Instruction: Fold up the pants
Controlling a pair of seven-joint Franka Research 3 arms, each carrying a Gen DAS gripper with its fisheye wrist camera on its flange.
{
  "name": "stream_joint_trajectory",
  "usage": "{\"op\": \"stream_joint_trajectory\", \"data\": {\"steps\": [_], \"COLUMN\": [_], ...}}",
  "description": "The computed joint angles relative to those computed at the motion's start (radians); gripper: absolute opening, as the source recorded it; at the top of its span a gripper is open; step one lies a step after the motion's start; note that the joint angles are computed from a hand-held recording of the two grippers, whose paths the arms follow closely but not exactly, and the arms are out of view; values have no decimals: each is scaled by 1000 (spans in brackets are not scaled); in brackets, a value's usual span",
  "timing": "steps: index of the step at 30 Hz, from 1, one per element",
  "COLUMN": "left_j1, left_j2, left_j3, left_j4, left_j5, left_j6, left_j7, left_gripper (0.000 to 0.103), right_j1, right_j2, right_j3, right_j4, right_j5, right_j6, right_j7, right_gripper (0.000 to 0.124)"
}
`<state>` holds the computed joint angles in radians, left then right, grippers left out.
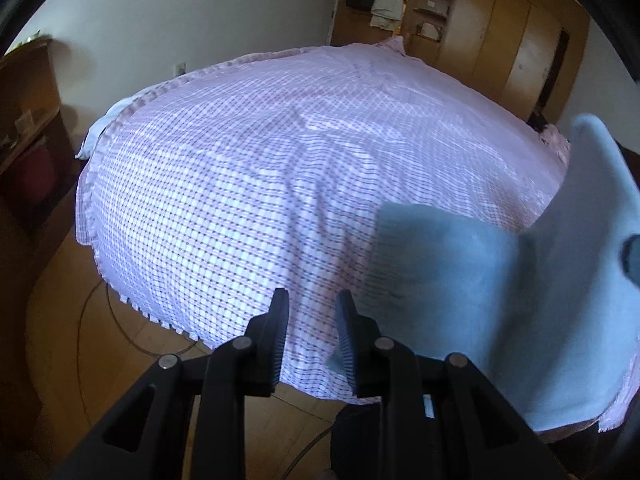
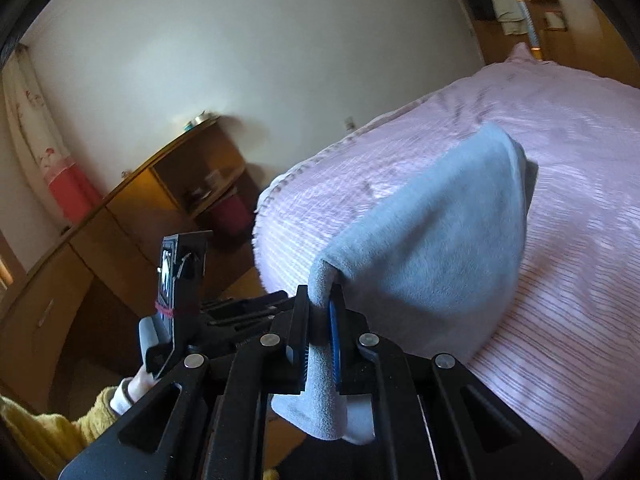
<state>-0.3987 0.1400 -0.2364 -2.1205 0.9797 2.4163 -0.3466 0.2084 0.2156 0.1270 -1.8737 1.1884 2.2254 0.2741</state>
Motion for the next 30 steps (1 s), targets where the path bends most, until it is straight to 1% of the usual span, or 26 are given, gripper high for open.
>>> {"op": "stream_joint_trajectory", "data": {"steps": [7, 9, 11, 12, 13, 14, 15, 17, 19, 20, 22, 23, 24, 25, 27, 30], "left_j1": [19, 25, 32, 34, 36, 38, 41, 44, 46, 46, 49, 53, 56, 60, 65, 76], "left_j2": [-24, -26, -27, -29, -30, -34, -38, -45, -56, -60, -69, -71, -71, -69, -62, -41], "left_j3": [6, 7, 8, 9, 8, 8, 9, 8, 5, 3, 2, 2, 2, 2, 4, 16], "left_j4": [-49, -57, -63, -66, -67, -69, -73, -78, -81, -81, -82, -83, -81, -77, -71, -56], "left_j5": [14, 18, 20, 22, 19, 19, 22, 28, 41, 47, 69, 81, 89, 93, 102, 128], "left_j6": [31, 39, 48, 52, 52, 54, 61, 69, 73, 75, 97, 117, 137, 164, 211, 307], "left_j7": [-23, -25, -25, -25, -23, -23, -26, -30, -38, -42, -56, -62, -63, -58, -54, -61], "left_gripper": [25, 25, 25, 25, 25, 25, 25, 25, 25, 26, 35, 38, 43, 46, 50, 54], "right_j1": [56, 72, 87, 102, 105, 102, 90, 62, 56, 51, 45, 45, 46, 49, 60, 56], "right_j2": [121, 159, 201, 219, 223, 223, 221, 209, 189, 169, 136, 126, 114, 105, 92, 84], "right_j3": [44, 56, 58, 55, 58, 67, 79, 96, 96, 98, 93, 88, 81, 73, 53, 33], "right_j4": [97, 129, 171, 189, 191, 186, 181, 172, 156, 135, 100, 89, 74, 62, 38, 17], "right_j5": [-79, -119, -189, -237, -257, -256, -245, -222, -212, -194, -174, -169, -170, -177, -216, -266], "right_j6": [53, 70, 69, 78, 92, 112, 112, 90, 103, 121, 148, 156, 166, 178, 209, 201], "right_j7": [62, 90, 147, 195, 218, 222, 209, 168, 141, 113, 73, 66, 66, 74, 117, 193], "right_gripper": [1, 1, 3, 7, 9, 9, 10, 12, 24, 26, 31, 32, 35, 38, 39, 40]}}
